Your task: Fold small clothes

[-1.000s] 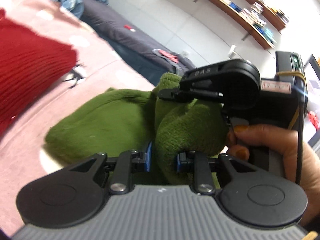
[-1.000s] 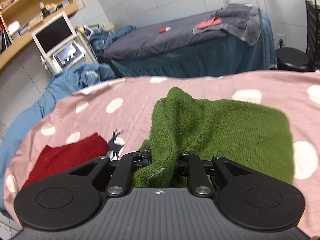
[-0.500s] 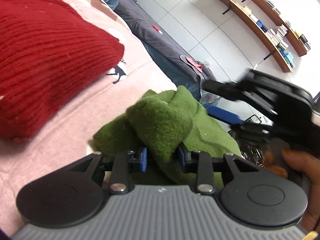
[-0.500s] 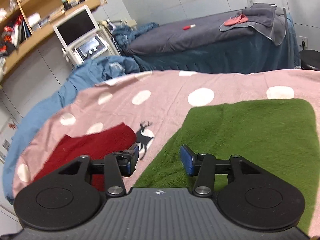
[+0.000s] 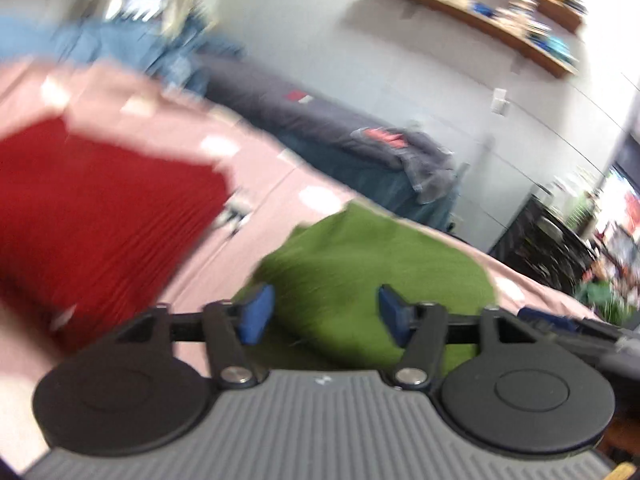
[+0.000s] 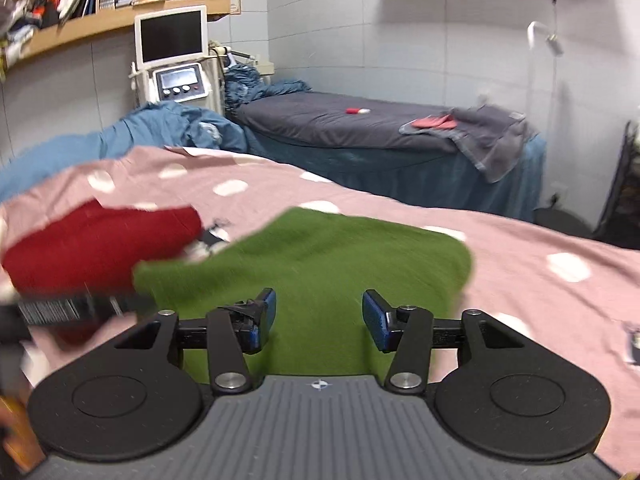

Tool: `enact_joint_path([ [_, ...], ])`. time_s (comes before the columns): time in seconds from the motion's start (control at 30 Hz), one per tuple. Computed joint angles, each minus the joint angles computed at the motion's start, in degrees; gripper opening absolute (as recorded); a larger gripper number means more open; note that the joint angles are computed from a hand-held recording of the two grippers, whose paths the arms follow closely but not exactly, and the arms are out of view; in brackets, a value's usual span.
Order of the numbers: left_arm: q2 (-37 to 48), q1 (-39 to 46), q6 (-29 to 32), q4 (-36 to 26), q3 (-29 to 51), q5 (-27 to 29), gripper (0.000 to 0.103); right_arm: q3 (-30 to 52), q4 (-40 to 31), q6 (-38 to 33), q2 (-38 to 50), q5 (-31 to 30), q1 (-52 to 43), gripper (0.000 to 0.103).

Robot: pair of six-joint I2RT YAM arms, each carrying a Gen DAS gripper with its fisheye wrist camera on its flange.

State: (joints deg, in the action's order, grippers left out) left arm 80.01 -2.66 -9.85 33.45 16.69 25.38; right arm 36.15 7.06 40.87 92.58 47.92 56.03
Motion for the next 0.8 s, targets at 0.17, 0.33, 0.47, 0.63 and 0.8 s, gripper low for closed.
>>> enact_joint_path([
  [0.17,-1.0,-8.7,3.6,-2.8,3.2,-4.8,0.071,-0.8,-4.2,2.9,1.5,5.9,5.0,0.089],
  [0.33,9.2,-9.7,3.0,-4.4,8.4,-8.2,0.071,-0.4,-2.5,2.4,3.5,4.4,4.5,0.091],
  [0.47,15.0,-8.1,5.5,-1.9,9.8,-6.8,0.071,-0.8,-0.9,3.4,4.7,1.4,3.1,0.094],
  [0.63,15.6,-9.8,6.7,-2.3,10.3,-9.1,0.072,0.9,-2.7,6.3,7.6,0.1,2.9,0.103],
  [0.8,14.7,-9.9,7.0,-3.4,10.2,-8.9,0.079,0.1,-2.4,8.5,7.3,0.0,3.3,0.103],
])
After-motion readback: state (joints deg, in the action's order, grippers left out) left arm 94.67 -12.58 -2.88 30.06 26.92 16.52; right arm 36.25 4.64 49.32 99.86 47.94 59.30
